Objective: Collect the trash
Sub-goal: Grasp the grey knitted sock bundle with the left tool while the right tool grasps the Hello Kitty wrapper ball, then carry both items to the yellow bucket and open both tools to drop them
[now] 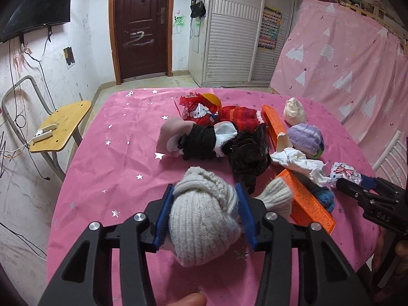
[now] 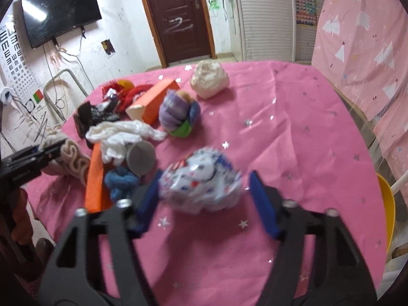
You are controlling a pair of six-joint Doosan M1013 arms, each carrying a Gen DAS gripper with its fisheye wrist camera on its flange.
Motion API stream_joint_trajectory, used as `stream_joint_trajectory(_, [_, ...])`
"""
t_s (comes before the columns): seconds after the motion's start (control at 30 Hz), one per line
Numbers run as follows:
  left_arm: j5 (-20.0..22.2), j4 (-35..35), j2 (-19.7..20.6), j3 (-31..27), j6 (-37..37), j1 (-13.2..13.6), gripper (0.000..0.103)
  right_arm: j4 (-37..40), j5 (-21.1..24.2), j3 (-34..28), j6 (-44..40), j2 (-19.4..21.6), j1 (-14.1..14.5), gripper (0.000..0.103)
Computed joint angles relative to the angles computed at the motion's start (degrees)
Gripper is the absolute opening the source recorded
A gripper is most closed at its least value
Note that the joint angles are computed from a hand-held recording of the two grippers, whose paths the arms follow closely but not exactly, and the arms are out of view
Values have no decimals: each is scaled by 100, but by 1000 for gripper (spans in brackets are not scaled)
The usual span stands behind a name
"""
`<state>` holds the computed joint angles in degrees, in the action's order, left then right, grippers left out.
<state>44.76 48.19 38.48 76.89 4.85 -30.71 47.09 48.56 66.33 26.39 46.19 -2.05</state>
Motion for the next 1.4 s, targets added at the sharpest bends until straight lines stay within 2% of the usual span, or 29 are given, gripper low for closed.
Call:
stream_joint_trajectory(0.13, [97,-7,-4,-20,-56,-16,39,200,64,8,-197,27,-30,39])
stream_joint_trajectory(0.43, [583,744,-190,-77,-493,-147,39,809,77,26,-624,-64,-158,39])
stream_joint_trajectory(0.63, [647,1096,-74,-570,-152,-252,39,1178,-152,-1,-833,-144,-288,39])
stream_joint_trajectory(1.03, [534,88,976,-2643,1746,-377,39,1429,-819,-118,-781,-101,-642,39])
stream_joint_trajectory(1.13, [661,-329,1354,-3364,2395,-431,39,1379,-973,-189,-666,-35,-741,39])
stream_joint_trajectory(1.3, [905,-1178,1950,-4493,3387,-476,39,1027,-965,-447,-150,180,-891,39])
stream_joint_trajectory(1.37, [1152,-1566,2320,-5202,3844,-495,39,878,-940,-530,25,260,-939,39])
stream_joint_trajectory(1.4, [1401,-1765,2603,-5751,4107,-508,39,767,-898,-606,155,320,-957,40])
